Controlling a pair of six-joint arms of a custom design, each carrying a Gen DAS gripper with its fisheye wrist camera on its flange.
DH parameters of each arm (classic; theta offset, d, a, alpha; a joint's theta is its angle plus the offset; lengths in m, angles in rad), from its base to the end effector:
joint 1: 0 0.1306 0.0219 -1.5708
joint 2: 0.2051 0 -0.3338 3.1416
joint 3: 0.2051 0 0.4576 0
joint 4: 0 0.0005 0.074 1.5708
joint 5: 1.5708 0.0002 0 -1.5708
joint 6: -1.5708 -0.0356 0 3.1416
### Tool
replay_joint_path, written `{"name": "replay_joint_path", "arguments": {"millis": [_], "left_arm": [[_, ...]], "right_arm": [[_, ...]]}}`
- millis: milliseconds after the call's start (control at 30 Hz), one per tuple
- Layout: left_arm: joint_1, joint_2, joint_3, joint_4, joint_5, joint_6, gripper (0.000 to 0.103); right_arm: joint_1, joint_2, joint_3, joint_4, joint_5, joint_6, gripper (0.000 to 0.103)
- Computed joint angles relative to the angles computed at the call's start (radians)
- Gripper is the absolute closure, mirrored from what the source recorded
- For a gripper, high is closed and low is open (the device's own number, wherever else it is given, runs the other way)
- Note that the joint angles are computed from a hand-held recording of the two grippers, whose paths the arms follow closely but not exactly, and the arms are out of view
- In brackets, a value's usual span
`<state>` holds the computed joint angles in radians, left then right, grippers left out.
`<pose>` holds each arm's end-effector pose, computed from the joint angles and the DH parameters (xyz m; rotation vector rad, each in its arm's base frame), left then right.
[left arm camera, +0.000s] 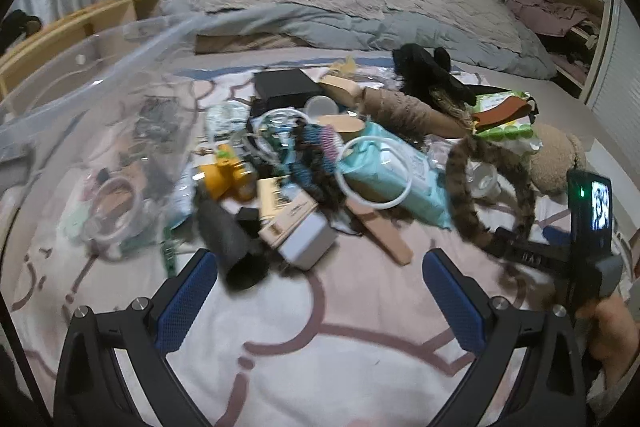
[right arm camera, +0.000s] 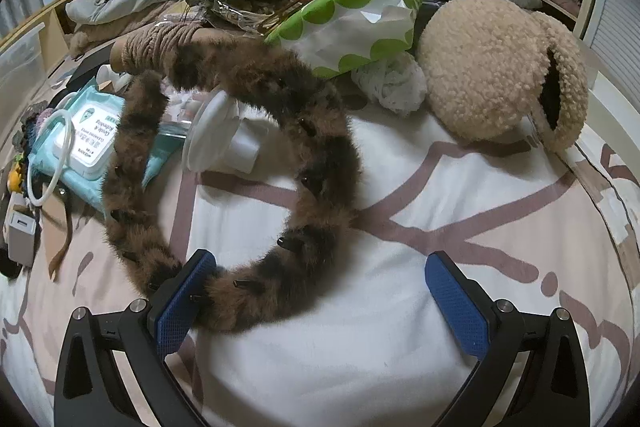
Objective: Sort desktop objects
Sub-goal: 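Lower the right tool onto the brown furry headband ring and close it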
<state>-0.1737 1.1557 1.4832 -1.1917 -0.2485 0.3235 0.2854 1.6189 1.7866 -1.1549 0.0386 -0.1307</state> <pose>0.4505 -0.0707 0.5216 -0.2896 2.3835 0.0727 0.5925 0.1719 0.4386 -0.1830 2.5542 0.1105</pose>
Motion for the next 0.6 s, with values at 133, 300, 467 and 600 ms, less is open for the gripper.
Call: {"name": "replay_joint_path", "arguments": {"millis": [133,300,467,600], "left_arm": [[0.012,0.077,0.057,-0.029,0.136,0.022,0.000],[0.010,0.122,0.052,-0.017,0.288,0.106,0.002],[0.006,0.151,0.050,0.003,0.289,0.126,0.002],[-0.002,0.165,0.046,0.018,0.245,0.131,0.009]], "right_arm": [[0.003,-0.024,-0.027,0.004,0.006,-0.012,0.000],[0.003,-0.045,-0.052,0.014,0.006,-0.025,0.000],[-0.009,-0.056,-0.058,0.010,-0.042,-0.041,0.000],[-0.030,-0.090,-0.082,0.023,-0.162,-0.055,0.000]]}}
